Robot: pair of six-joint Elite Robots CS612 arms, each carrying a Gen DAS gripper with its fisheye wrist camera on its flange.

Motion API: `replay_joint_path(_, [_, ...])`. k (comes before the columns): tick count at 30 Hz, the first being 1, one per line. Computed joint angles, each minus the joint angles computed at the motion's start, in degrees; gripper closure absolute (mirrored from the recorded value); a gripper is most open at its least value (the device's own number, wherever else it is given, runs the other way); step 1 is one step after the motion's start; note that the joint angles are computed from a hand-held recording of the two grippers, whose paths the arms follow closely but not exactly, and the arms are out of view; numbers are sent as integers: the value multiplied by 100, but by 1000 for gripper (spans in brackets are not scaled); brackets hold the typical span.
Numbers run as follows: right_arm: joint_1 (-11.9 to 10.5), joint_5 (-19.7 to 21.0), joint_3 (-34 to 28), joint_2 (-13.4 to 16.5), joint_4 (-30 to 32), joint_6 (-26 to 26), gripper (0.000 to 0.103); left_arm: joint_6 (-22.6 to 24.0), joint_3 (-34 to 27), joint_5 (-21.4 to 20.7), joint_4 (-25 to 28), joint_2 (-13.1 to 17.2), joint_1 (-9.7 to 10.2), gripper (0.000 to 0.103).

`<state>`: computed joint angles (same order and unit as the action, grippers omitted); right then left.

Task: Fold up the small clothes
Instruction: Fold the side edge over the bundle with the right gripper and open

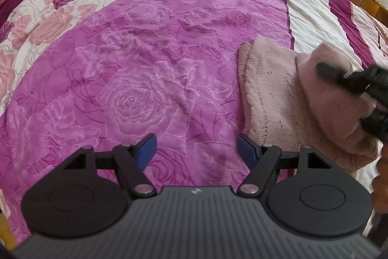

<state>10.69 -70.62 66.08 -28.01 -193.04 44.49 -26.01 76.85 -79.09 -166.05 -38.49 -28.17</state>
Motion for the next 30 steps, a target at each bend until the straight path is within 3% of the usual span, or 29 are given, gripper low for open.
replay_joint_path(9, [163,-351,156,-86,105,-467,47,-231,59,-42,-277,-24,49,29])
replay_joint_path(18, [147,-568,1109,-675,-303,-606,43,-68,49,-160,-411,-63,6,29])
replay_joint_path(30, [147,-1660,1950,-1146,-773,-821,34,338,-52,-425,-577,-48,-82,29])
